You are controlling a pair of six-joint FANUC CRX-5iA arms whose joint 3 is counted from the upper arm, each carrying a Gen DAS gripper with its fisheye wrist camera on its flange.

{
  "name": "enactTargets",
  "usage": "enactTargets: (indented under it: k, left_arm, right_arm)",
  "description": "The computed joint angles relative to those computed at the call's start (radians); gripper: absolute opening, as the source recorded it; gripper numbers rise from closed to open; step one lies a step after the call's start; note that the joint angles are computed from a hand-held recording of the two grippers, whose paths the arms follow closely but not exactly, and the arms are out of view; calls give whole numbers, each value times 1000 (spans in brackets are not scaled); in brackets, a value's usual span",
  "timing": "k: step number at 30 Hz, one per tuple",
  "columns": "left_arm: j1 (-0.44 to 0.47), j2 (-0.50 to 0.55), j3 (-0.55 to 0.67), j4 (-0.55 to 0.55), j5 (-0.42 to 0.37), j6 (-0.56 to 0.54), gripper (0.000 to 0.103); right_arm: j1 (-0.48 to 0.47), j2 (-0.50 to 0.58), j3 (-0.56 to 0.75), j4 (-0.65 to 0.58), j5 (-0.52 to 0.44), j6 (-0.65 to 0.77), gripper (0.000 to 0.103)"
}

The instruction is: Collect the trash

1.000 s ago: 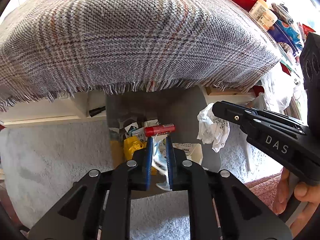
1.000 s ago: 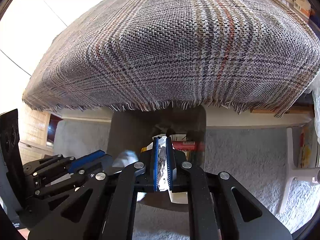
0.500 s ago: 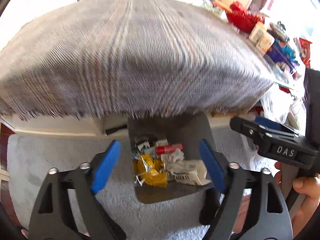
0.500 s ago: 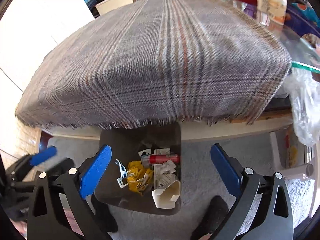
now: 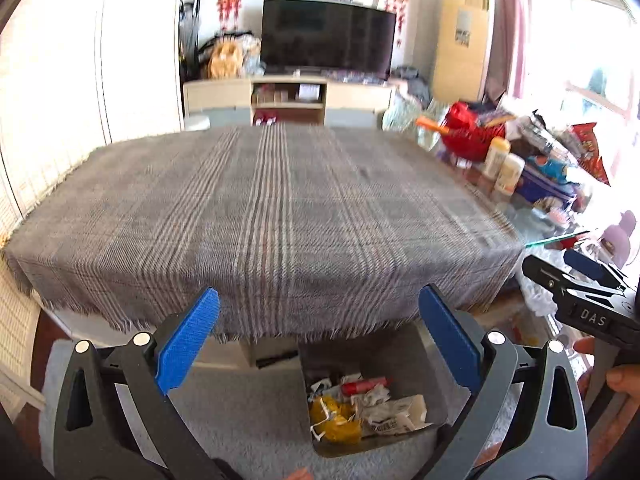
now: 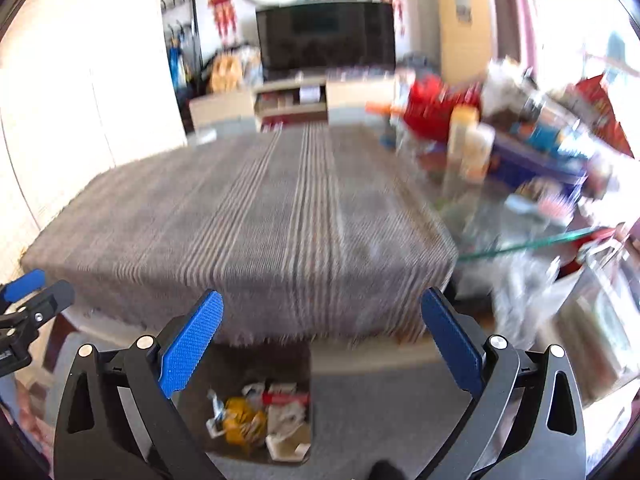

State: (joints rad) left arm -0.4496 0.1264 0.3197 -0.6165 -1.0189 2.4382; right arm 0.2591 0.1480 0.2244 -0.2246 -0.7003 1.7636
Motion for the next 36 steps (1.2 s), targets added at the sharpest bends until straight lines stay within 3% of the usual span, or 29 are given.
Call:
enactTargets:
  k: [9, 13, 17, 20, 28, 36]
  left_arm:
    - [-60, -43, -44, -84, -2, 83, 95]
    - [-105, -67, -71, -175, -21, 151, 95]
    - [-110, -80, -95, -176, -9, 163, 95]
    - [-114, -85, -101, -184, -1, 177, 95]
    - [-110, -79, -101, -172, 6, 157, 95]
    - [-107, -61, -86, -154, 1, 134, 95]
  right_arm:
    - [-38, -85, -89, -30, 85, 63, 100]
    - [-34, -127, -147, -13, 131, 66, 100]
    - [-30, -148, -172, -55, 148, 121, 100]
    - [1, -166, -220, 3, 207, 114, 100]
    - [35, -172, -251, 77, 207, 65, 100]
    - [32, -157, -232, 74, 174, 60, 100]
